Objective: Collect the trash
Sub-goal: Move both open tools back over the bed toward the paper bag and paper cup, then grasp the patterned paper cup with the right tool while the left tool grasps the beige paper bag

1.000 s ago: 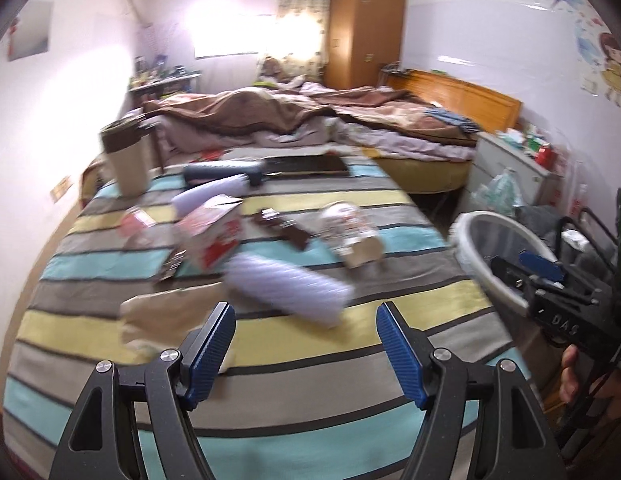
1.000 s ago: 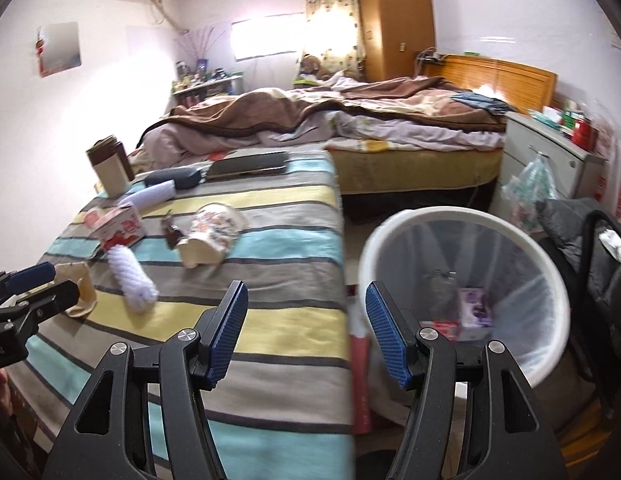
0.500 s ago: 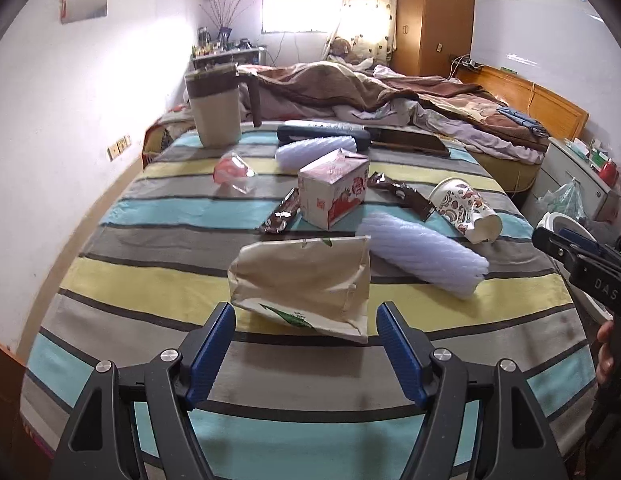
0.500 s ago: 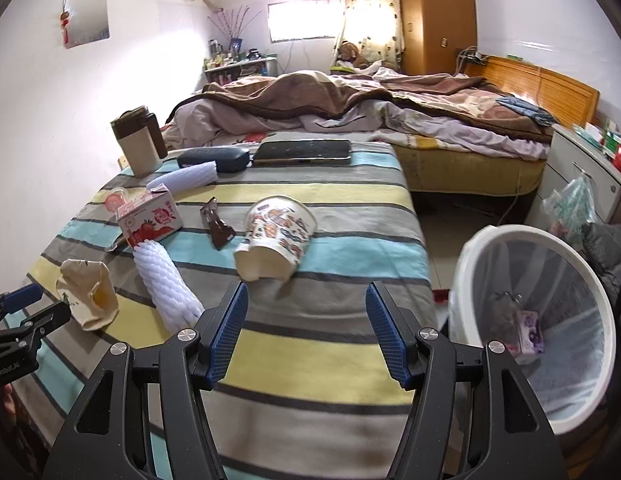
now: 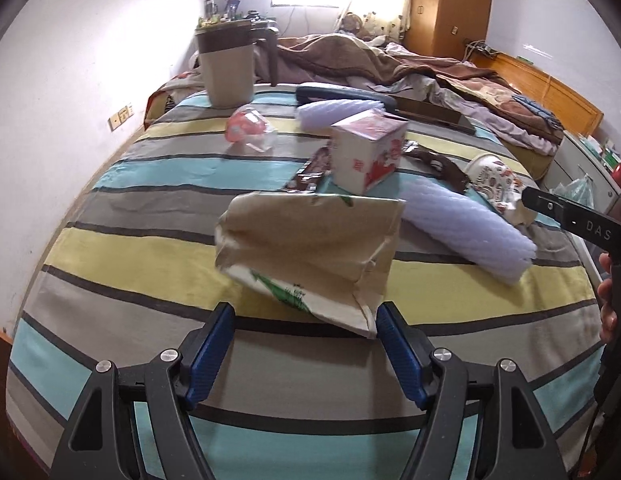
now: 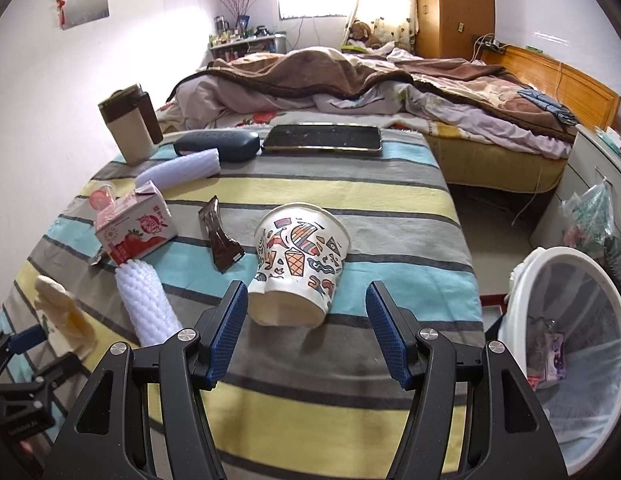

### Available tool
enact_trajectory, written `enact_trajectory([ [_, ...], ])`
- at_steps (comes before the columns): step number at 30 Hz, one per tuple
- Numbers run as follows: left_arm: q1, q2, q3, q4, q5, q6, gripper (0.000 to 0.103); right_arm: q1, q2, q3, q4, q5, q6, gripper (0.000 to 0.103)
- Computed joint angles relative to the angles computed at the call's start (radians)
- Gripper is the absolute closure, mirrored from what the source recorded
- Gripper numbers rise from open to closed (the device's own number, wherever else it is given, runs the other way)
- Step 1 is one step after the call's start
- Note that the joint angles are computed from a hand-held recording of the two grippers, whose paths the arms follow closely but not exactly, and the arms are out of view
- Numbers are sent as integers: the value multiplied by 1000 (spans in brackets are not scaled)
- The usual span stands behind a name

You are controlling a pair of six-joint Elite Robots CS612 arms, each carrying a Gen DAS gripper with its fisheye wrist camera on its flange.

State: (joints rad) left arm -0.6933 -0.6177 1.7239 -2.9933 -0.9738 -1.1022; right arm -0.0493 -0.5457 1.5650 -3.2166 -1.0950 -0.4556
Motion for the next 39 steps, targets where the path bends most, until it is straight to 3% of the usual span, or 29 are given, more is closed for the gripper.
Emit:
enact_trajectory([
  [9,11,-43,69,38,54,-106,30,13,1,-19,59,-19,-10,40],
  [12,8,-50,101,-78,72,-112,30,18,3,-24,66,-33,-15,40],
  [14,8,-47,103,-140,78,-84,21,19,3,-29,79,-31,-16,40],
  [16,13,-40,96,-186,62,-59,15,22,5,-35,84,-36,-14,40],
  [19,29,-30,72,-223,12,-48,15,26,6,-42,86,-40,-7,40],
  [23,50,-23,25,-124,-11,-96,15,27,12,-54,95,-48,6,40],
  [27,55,-9,0,-102,-16,-100,15,28,18,-66,119,-54,10,40],
  [29,60,-3,-13,-66,-35,-108,21,30,21,-72,132,-57,8,40],
  [31,64,5,-14,-87,-58,-110,26,29,22,-76,149,-45,8,40],
  [39,61,10,-9,-118,-42,-105,42,27,26,-79,153,-29,16,42],
])
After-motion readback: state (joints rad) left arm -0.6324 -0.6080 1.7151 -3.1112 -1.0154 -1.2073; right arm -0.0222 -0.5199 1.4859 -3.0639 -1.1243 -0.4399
